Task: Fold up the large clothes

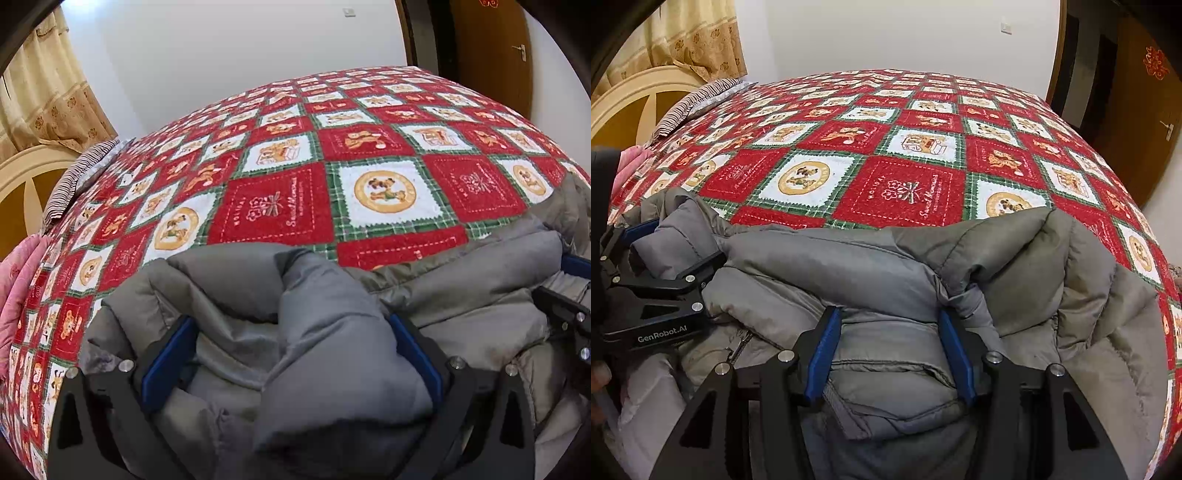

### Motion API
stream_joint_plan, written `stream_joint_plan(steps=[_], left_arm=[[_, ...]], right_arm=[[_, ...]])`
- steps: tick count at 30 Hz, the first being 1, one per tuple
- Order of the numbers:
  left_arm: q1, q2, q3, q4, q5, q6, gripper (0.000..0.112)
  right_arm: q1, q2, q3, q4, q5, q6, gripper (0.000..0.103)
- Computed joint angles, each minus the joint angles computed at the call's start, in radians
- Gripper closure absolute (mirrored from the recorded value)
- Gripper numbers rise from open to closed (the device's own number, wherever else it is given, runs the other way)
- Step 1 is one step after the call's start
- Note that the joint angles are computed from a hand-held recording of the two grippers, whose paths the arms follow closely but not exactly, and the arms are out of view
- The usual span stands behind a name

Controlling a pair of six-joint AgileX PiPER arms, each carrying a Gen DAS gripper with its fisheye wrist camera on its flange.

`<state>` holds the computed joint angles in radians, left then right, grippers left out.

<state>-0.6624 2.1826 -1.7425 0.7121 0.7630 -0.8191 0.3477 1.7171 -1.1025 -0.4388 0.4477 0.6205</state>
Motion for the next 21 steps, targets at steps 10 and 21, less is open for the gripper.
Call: stream_joint_plan(steps=[10,21], left_arm=[[-0.019,-0.105,0.047,0.015,-0.049,-0.034,0.009],[-0.015,0.017,-0.059,-0.079,0.018,0.078,0.009]], right_arm=[[0.006,0.001,0.009,-0.048,-0.011,0.047,0.047],[0.005,0.001,0.010,-0.047,-0.012,0.044,0.047]])
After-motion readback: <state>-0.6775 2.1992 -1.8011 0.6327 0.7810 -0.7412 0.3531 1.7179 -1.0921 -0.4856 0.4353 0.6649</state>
